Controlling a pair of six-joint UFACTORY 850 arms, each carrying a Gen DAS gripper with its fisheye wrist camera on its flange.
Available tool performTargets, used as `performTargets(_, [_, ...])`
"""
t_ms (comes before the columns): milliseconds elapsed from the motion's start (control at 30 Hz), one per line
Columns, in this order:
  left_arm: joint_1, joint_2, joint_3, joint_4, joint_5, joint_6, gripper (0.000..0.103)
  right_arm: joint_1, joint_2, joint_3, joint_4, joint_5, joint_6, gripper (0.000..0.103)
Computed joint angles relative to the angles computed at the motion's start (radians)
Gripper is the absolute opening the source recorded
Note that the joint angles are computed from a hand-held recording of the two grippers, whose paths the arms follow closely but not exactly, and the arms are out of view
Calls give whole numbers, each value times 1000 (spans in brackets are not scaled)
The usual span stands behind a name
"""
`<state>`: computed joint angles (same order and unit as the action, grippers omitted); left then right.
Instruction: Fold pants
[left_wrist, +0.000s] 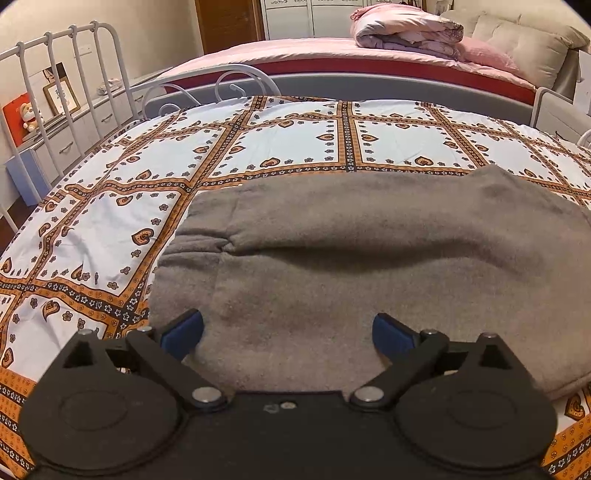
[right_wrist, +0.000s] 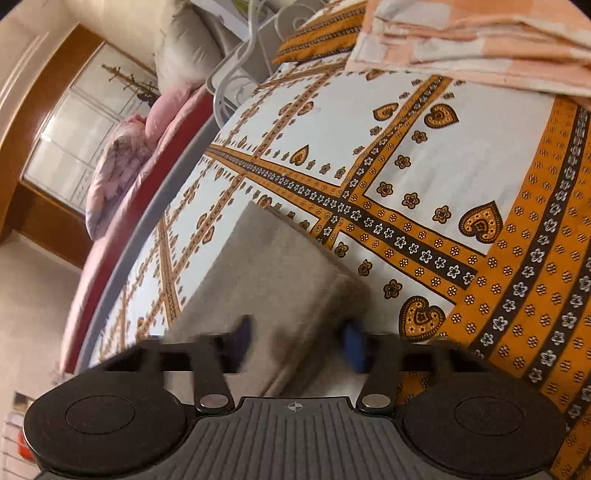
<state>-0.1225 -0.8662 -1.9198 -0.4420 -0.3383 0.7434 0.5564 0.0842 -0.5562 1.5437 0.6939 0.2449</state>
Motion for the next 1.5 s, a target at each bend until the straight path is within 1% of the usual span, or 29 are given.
performTargets(33, [-1, 0, 1, 12, 3, -7, 92, -12, 9, 9, -31, -21, 21, 21])
performTargets(67, [-3, 1, 5, 27, 8, -17, 92, -9, 6, 4, -28, -11, 1, 17])
performTargets(100, [-6, 2, 7, 47, 12, -31, 92, -6, 3, -8, -21, 2, -61, 15])
performTargets(233, [-9, 6, 16, 72, 23, -35, 93, 46, 36, -28, -45, 144, -160, 15])
performTargets(300, [-11, 5, 18, 87, 26, -41, 93, 60, 52, -30, -42, 180, -200, 15])
performTargets(333, [-12, 5, 19, 95, 29, -47, 93, 57, 50, -32, -30, 175, -224, 15])
performTargets(367, [-14, 5, 19, 109, 30, -61, 93, 37, 40, -38, 18, 130, -267, 15])
performTargets(433, [-18, 3, 16, 148, 32, -104, 94, -34, -3, -50, 128, -32, -338, 15])
performTargets(467, [-20, 4, 17, 165, 35, -124, 94, -46, -21, -42, 140, -72, -327, 15])
performTargets(533, [-21, 6, 16, 171, 37, -139, 94, -42, -5, -33, 98, -54, -260, 17])
performTargets(600, [-19, 11, 12, 168, 45, -165, 88, -13, 6, -45, 161, 3, -325, 24])
performTargets(633, [-15, 21, 22, 129, 71, -153, 86, 3, 10, -54, 209, 35, -362, 24])
performTargets(667, [-11, 31, 33, 48, 97, -107, 83, 17, 12, -67, 253, 69, -404, 26])
performTargets(767, [-18, 74, 76, -266, 183, 122, 82, 57, -25, -139, 357, 193, -568, 30])
performTargets(800, [-24, 79, 75, -370, 183, 212, 82, 70, -50, -180, 400, 249, -634, 30])
performTargets(833, [-30, 76, 63, -475, 159, 317, 82, 81, -70, -212, 422, 298, -671, 30])
performTargets(900, [-52, 65, 46, -632, 131, 523, 82, 86, -104, -270, 386, 348, -744, 30])
performTargets(967, [-76, 41, 13, -642, 79, 612, 82, 84, -168, -358, 358, 393, -827, 30])
performTargets(1000, [-89, 24, -10, -619, 46, 629, 82, 78, -197, -393, 309, 369, -858, 30])
performTargets(1033, [-98, 10, -31, -597, 20, 637, 82, 69, -211, -408, 250, 308, -867, 30])
performTargets(1067, [-108, -7, -54, -562, 6, 632, 82, 49, -232, -420, 185, 228, -843, 30])
performTargets(1133, [-129, -38, -86, -494, 2, 603, 82, -4, -292, -475, 141, 41, -873, 30])
performTargets(1233, [-148, -123, -192, -199, -10, 356, 82, -44, -396, -579, 126, -116, -988, 30])
performTargets(1267, [-151, -148, -221, -96, -15, 264, 85, -57, -428, -612, 118, -164, -1001, 30])
performTargets(1300, [-148, -173, -250, -36, -25, 202, 91, -68, -452, -632, 137, -195, -1036, 30])
performTargets(1333, [-140, -194, -282, -17, -38, 152, 94, -77, -483, -663, 197, -219, -1114, 30])
performTargets(1400, [-123, -216, -325, 21, -58, 54, 95, -86, -529, -700, 333, -228, -1271, 30])
performTargets(1467, [-104, -212, -325, 7, -60, 35, 95, -91, -519, -683, 323, -236, -1262, 27])
performTargets(1500, [-98, -203, -315, -12, -57, 44, 91, -93, -511, -675, 325, -225, -1249, 26])
